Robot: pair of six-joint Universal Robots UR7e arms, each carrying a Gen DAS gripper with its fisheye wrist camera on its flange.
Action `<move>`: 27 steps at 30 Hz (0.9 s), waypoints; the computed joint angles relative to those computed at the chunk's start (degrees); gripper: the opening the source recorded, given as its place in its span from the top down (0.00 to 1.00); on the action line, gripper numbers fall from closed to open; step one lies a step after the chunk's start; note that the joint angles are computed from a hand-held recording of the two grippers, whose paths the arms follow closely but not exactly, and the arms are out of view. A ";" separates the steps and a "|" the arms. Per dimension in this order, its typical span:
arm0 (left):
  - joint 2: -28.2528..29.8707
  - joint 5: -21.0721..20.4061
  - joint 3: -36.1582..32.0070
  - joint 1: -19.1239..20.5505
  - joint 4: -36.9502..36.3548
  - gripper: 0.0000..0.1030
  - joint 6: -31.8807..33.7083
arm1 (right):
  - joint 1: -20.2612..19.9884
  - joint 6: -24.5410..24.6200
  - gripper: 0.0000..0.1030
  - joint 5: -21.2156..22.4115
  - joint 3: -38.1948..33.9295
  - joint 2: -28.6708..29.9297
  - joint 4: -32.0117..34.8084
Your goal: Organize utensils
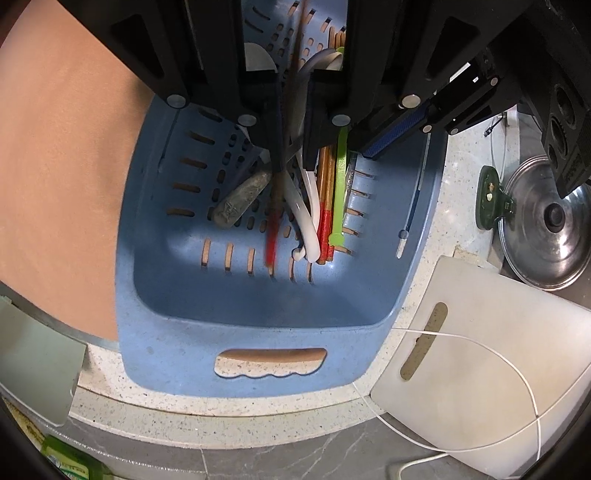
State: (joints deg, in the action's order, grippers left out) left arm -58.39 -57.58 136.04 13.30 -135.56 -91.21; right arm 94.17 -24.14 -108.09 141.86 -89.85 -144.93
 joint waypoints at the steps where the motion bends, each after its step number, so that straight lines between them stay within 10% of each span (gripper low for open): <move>1: -0.12 0.04 -0.03 -0.12 0.27 0.94 -0.21 | 0.03 -0.28 0.80 0.21 0.01 -0.38 0.07; 27: 0.06 -0.33 -4.80 -7.15 14.93 0.56 -13.32 | -4.64 -17.24 0.58 4.82 1.02 -15.33 7.93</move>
State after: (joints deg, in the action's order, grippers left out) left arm -58.32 -57.91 131.25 6.15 -120.63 -104.53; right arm 89.53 -41.38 -103.28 142.88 -105.18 -137.00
